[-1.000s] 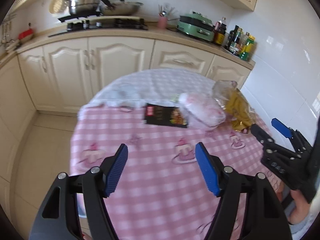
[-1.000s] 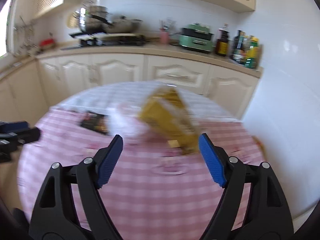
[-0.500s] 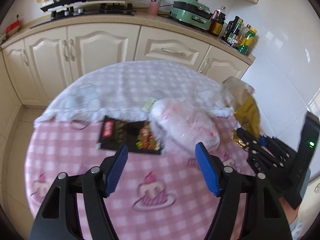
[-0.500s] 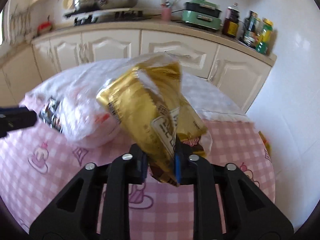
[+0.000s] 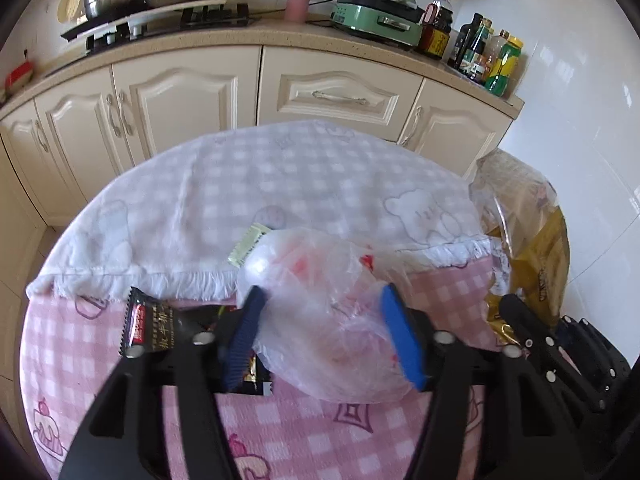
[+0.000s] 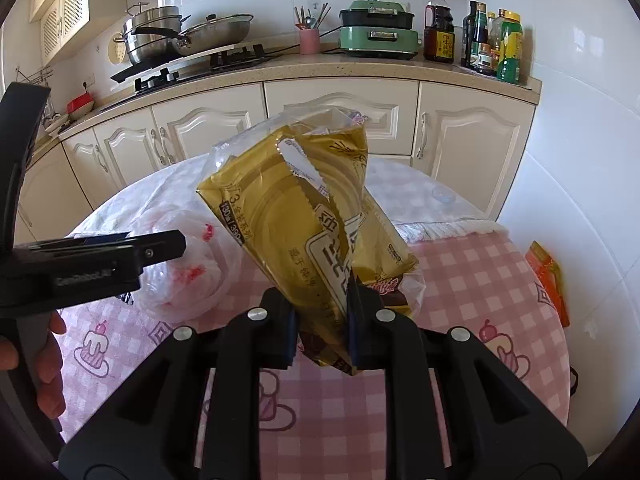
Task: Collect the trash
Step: 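Grasp the pink-printed plastic bag with the left tool while the right tool holds the gold bag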
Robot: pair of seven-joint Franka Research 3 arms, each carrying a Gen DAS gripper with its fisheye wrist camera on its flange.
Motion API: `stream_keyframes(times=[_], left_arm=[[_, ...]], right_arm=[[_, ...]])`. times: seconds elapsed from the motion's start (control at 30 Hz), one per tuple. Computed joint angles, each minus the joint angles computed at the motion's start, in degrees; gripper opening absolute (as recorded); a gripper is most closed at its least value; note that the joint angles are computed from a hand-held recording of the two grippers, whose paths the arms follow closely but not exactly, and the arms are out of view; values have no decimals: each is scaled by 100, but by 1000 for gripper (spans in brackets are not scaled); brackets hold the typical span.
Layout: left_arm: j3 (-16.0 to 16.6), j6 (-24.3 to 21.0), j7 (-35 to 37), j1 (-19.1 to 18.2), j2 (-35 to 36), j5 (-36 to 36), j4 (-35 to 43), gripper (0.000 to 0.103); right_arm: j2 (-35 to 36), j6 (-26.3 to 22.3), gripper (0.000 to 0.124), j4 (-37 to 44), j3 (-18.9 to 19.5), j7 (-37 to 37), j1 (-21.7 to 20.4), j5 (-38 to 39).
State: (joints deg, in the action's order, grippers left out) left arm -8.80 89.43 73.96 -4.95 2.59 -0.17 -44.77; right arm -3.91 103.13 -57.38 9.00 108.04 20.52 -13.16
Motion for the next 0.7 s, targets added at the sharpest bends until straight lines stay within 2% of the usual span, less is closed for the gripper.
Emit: stream_keyframes(times=[0.03,0.13,0.23,0.37,0.5,0.63,0.7], left_arm=[[-6,-31,23,-5,41,0,82,42],[-10,-10,185,-3,19,-10,95,29],[50,268,293,76,-275,-291,-305,18],[178,687,487,126,-821,-661,-940,14],[391,764,586,145,-1199,-1016,-1151,14],[659,804,703,180,-1600,-1220,-1300,13],[857,838,808,207,-1888,-1286,-1419,13]], right_arm=[[20,-17,19,30,5,-10,6,-1],[16,-4,19,16,18,-29,30,-27],[-12,10,19,-4,40,-20,58,-68],[-140,35,19,-98,103,49,75,-133],[-193,-48,19,82,253,118,131,-257],[-6,-260,19,686,467,220,318,-442],[234,-429,19,1207,635,264,572,-716]])
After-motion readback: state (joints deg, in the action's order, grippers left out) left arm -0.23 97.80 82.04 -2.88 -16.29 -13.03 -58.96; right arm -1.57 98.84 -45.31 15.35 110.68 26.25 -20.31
